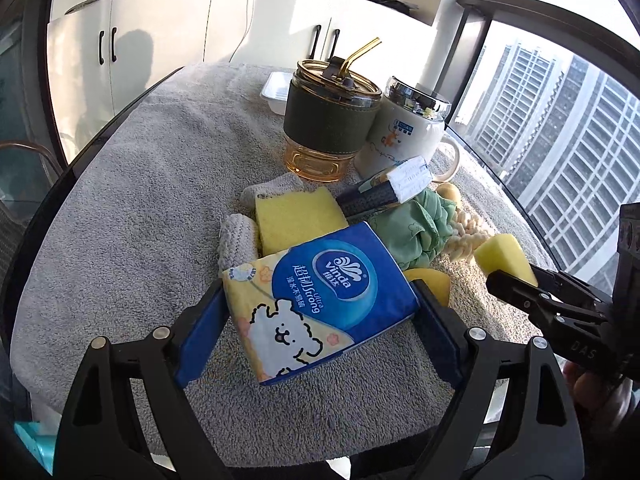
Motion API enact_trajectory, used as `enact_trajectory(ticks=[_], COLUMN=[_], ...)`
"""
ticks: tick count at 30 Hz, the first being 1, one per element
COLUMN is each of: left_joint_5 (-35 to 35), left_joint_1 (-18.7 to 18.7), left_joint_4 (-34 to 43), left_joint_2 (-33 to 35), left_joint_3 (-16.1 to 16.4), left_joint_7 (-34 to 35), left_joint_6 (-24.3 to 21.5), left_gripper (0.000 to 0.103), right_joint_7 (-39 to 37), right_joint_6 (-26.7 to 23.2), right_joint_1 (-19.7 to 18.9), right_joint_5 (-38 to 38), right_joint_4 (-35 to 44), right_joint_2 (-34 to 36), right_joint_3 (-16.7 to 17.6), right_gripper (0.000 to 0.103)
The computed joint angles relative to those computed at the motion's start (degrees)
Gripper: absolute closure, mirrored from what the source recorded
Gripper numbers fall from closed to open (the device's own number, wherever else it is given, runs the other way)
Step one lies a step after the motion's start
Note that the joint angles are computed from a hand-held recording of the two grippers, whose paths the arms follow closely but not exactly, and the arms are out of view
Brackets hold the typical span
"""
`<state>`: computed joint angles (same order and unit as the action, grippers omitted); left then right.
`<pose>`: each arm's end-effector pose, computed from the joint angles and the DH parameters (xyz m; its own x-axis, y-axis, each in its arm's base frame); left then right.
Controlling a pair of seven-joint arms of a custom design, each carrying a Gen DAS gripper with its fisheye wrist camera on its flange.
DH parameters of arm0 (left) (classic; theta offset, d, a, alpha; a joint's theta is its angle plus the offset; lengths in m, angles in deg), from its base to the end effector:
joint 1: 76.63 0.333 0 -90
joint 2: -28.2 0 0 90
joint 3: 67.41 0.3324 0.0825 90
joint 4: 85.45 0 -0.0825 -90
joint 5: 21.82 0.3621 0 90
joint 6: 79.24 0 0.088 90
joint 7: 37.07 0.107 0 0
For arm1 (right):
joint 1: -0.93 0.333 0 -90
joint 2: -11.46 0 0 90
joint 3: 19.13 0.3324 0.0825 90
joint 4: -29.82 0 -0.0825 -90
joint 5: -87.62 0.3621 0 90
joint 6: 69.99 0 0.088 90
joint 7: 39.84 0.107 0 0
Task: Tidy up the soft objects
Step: 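Carry the tissue pack and sponge into the white tray and open both tools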
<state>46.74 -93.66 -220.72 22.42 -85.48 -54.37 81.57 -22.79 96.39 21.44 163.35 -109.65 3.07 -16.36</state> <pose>0.3759 -0.3217 0.4324 0.0915 -0.9659 0.2423 -0.6884 -0.2372 -0.6854 0.4492 0.1301 0.4277 0.5071 -0.8423 -0.1827 -0.6638 -0.2465 -0.7062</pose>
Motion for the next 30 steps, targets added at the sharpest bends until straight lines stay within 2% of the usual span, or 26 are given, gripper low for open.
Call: enact_trajectory(ticks=[2,6,10,14,17,19,21,23,25,26,28,30], left_joint_5=[1.2,1.7,0.9,-1.1,-3.4,-5.8,-9.1,-9.7,-12.7,-14.6,-21.0,-29.3], left_joint_1=[0.0,0.3,0.9,2.2,4.2,5.9,7.4,9.2,10.0,10.3,10.7,11.9], left_joint_4=[-0.2,0.3,0.3,0.9,1.7,2.9,5.5,9.9,15.4,18.6,24.7,31.4], left_joint_2=[-0.5,-0.6,-1.9,-3.7,-4.5,-4.3,-3.1,-0.2,4.5,7.3,13.3,19.4], left_joint_3=[-0.1,-0.1,0.4,0.7,2.1,3.4,4.4,5.4,6.6,7.2,7.9,6.8], left_joint_7=[-1.2,-0.6,0.7,5.0,10.4,15.7,22.3,27.9,35.7,40.0,51.3,62.2], left_joint_6=[0.5,1.2,3.1,3.3,4.5,5.1,4.1,4.3,4.8,5.4,6.9,5.5], left_gripper=[0.016,0.016,0.016,0.016,0.016,0.016,0.016,0.016,0.016,0.016,0.016,0.016], right_joint_7=[1.4,-0.4,-1.6,-2.6,-0.3,-0.1,3.1,6.7,14.4,16.4,23.0,28.5], right_joint_6=[-3.7,-0.9,-0.7,-0.1,-1.3,-1.0,0.3,-1.8,-5.2,-7.0,-11.7,-16.6], right_joint_1=[-0.5,0.0,0.5,-0.1,-1.9,-3.0,-4.4,-6.1,-7.4,-8.1,-7.1,-7.8], right_joint_5=[-0.4,0.6,0.7,-1.0,-4.7,-6.5,-12.2,-17.3,-27.4,-29.9,-38.2,-45.1], right_joint_4=[0.3,0.3,1.1,3.9,8.5,12.4,17.2,23.6,30.8,35.0,43.8,53.8], right_joint_2=[-0.3,-1.0,-1.8,-1.2,0.9,3.1,6.5,10.9,16.1,19.1,25.4,32.5], right_joint_3=[-0.8,0.3,0.0,-0.7,-2.0,-2.3,-2.1,-2.1,-2.2,-2.1,-3.9,-3.6], right_gripper=[0.044,0.045,0.045,0.044,0.044,0.044,0.044,0.044,0.044,0.044,0.044,0.044])
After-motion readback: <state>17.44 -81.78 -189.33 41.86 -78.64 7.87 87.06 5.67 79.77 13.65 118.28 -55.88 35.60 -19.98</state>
